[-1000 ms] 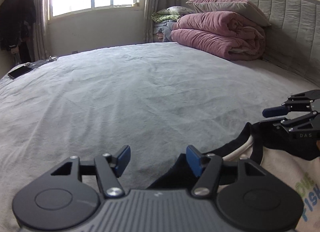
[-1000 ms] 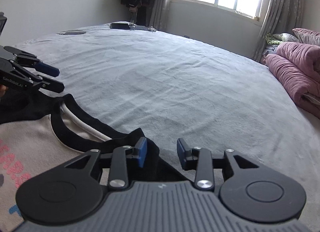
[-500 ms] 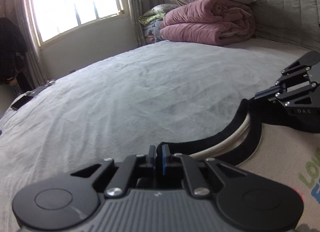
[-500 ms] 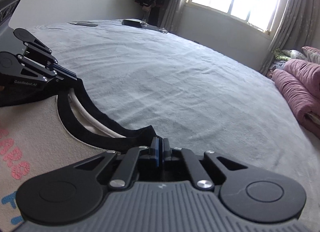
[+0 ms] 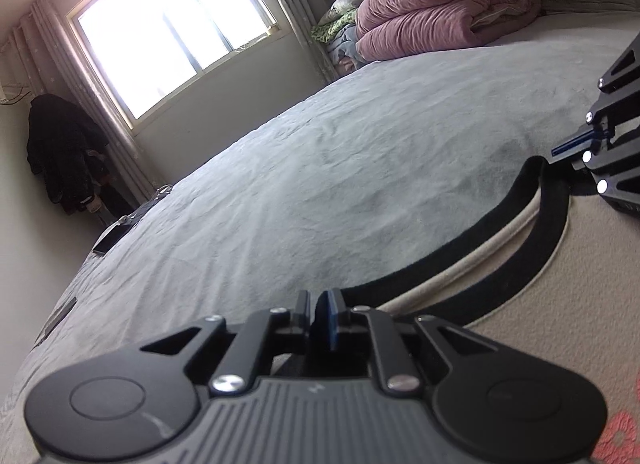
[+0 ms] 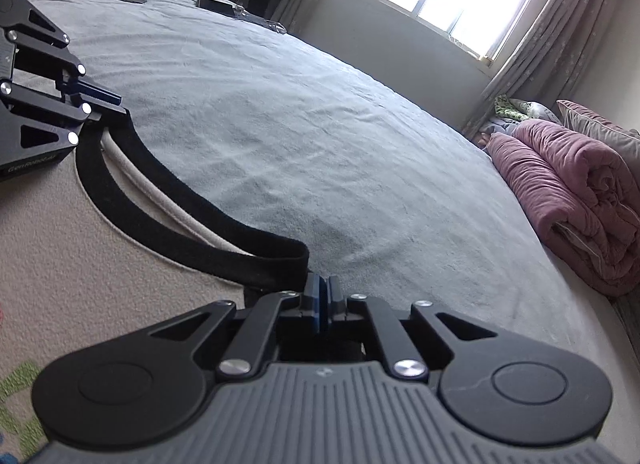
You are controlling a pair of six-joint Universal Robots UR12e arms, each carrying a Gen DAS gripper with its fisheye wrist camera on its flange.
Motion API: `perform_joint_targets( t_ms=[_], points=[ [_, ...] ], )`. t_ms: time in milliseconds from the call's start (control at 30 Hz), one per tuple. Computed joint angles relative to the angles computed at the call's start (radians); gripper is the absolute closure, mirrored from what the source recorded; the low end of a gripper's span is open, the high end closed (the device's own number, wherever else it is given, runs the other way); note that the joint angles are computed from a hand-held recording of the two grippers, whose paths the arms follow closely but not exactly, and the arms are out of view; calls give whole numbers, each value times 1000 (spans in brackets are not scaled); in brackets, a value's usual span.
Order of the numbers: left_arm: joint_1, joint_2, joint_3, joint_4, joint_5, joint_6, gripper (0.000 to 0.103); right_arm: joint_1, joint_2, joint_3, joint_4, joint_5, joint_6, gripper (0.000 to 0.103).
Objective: Fold clothes
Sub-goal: 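Lift the collar edge with both grippers and pull it taut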
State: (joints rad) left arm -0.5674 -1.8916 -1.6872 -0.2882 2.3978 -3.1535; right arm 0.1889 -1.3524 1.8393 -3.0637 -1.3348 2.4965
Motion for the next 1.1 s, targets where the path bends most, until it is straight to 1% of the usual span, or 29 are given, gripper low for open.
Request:
perform_joint_targets(
  t_ms=[33, 67, 100, 133, 200, 267, 367, 467, 500, 567, 633, 667, 700, 733, 767, 800, 833, 867, 900, 933, 967, 1033, 1100],
  points=[
    [-1, 5, -2, 3, -1, -2, 89, -4, -5, 3, -4, 6, 13, 87],
    [-4, 11, -5, 2, 7, -4, 83, -8, -10, 6, -8, 12, 27, 80],
    [-7, 17, -8, 2, 14, -6, 81, -12, -15, 9, -13, 18, 40, 66],
    [-10, 26, -13, 7, 18, -4, 80, -16, -20, 12, -17, 24, 54, 63],
    [-17, 43, -23, 15, 26, -2, 79, -37, -40, 20, -13, 58, 111, 63],
    [-24, 60, -30, -5, 37, -38, 75, -54, -63, 34, -4, 68, 164, 63],
    [-36, 86, -39, -35, 57, -91, 73, -73, -98, 62, 29, 92, 159, 63],
    [-51, 89, -35, -64, 128, -117, 72, -92, -134, 88, 66, 116, 148, 63],
    [-49, 93, -34, -85, 129, -142, 71, -89, -136, 87, 87, 95, 144, 63],
    [-42, 110, -37, -132, 99, -197, 71, -88, -131, 79, 108, 61, 138, 63],
    [-35, 129, -55, -131, 67, -212, 71, -102, -128, 72, 107, 75, 138, 63],
    [-32, 139, -67, -131, 50, -216, 70, -109, -124, 63, 123, 82, 131, 63],
    [-26, 151, -76, -160, 34, -237, 67, -116, -120, 54, 141, 88, 122, 63],
    [-20, 162, -85, -212, 30, -270, 61, -118, -114, 43, 166, 83, 108, 61],
    [-12, 171, -91, -291, 36, -320, 56, -118, -106, 35, 187, 54, 89, 56],
    [-5, 178, -100, -344, 40, -356, 54, -119, -98, 29, 206, 35, 81, 54],
    [-1, 183, -110, -355, 40, -378, 54, -121, -90, 23, 225, 20, 74, 54],
    [2, 188, -123, -349, 41, -390, 51, -132, -86, 30, 217, 47, 90, 54],
    [6, 193, -137, -345, 41, -402, 48, -141, -87, 38, 210, 76, 103, 65],
    [10, 197, -151, -340, 42, -415, 43, -146, -92, 42, 220, 104, 96, 77],
    [14, 201, -162, -338, 42, -427, 43, -138, -97, 48, 212, 89, 61, 99],
    [16, 203, -154, -367, 44, -451, 43, -116, -103, 61, 176, 38, -8, 102],
    [11, 201, -150, -396, 78, -455, 47, -107, -102, 69, 109, -14, 10, 103]
  ],
)
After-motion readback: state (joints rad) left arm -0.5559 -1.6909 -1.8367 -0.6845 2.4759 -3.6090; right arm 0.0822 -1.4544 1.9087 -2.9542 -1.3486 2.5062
